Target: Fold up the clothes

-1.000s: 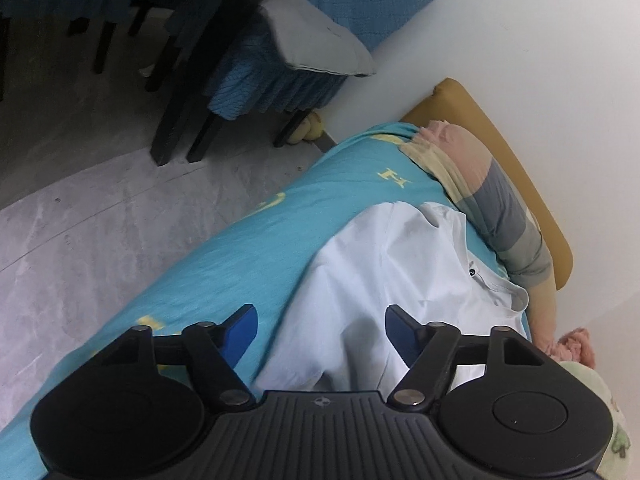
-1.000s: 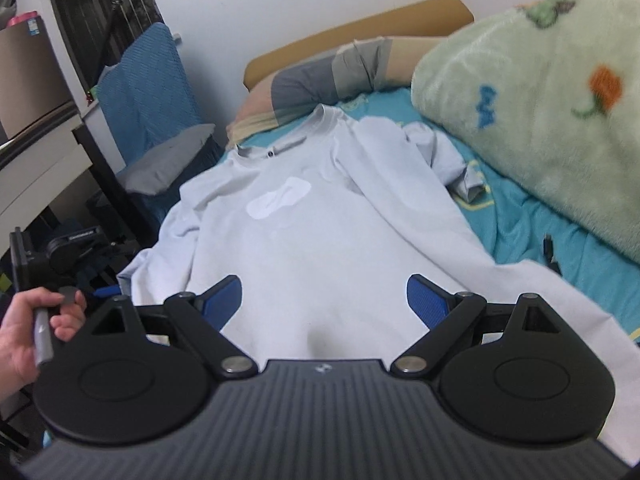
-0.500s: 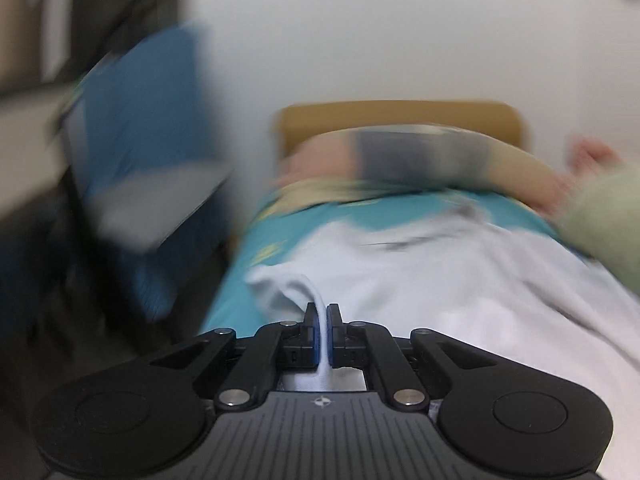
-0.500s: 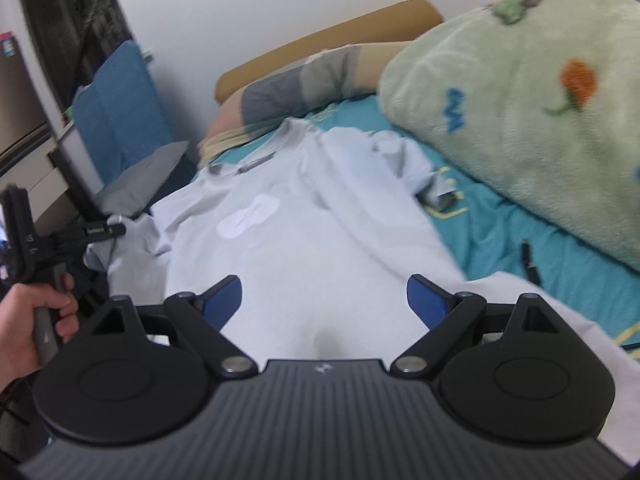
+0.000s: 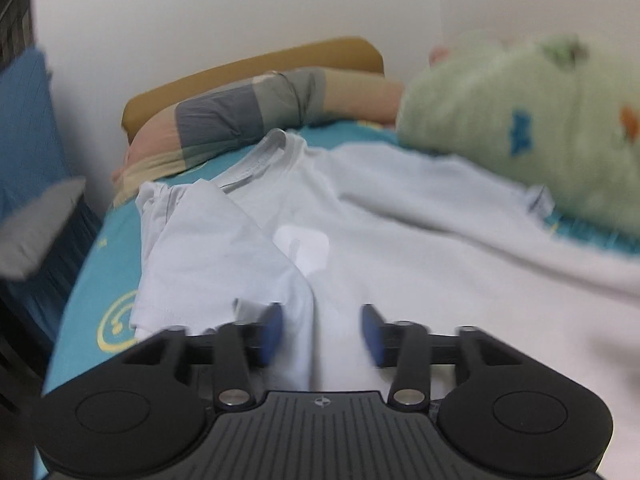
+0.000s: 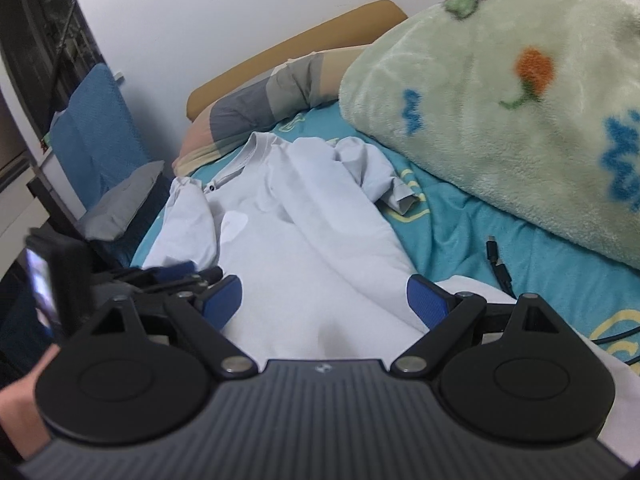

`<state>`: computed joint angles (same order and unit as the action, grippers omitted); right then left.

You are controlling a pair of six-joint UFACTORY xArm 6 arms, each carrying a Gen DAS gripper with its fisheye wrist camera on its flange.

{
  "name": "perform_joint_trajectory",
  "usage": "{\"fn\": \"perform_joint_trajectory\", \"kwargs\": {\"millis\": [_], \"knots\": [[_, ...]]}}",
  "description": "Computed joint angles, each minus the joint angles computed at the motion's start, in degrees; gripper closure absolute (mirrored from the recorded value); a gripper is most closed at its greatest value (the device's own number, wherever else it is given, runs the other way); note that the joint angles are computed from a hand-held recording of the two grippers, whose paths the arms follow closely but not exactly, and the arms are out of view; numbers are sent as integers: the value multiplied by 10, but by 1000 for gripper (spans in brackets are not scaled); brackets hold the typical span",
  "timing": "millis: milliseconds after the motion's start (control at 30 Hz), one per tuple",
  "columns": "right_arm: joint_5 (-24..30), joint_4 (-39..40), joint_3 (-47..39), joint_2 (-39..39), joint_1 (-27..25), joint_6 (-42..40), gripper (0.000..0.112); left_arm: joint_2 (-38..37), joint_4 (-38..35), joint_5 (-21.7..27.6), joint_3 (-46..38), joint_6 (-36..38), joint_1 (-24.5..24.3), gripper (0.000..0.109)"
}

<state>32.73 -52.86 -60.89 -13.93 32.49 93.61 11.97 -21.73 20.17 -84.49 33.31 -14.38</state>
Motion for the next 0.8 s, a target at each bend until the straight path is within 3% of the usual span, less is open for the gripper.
{"fn": "perform_joint_trajectory", "kwargs": {"millis": [233,300,333,433,533,600,700,767,800], "knots": [[-16,15,11,-5,-7,13,21,-1,-268,91,-48,49,68,54],[-20,20,13,-5,-9,15,21,6,-340,106,-67,46,87,48],[-22,22,13,-4,-9,14,21,11,-362,95,-75,38,90,40],[-28,27,14,-1,-11,11,21,36,-359,95,-102,-45,107,35],[-30,29,12,4,-11,5,21,77,-279,101,-139,-152,112,36],[-31,32,12,8,-11,0,21,94,-245,97,-150,-180,113,38],[-31,35,12,13,-11,-11,21,126,-227,93,-183,-198,114,55],[-28,27,10,15,-10,-12,21,136,-205,62,-191,-219,112,84],[-25,21,9,17,-9,-11,21,144,-185,59,-204,-236,114,94]]}}
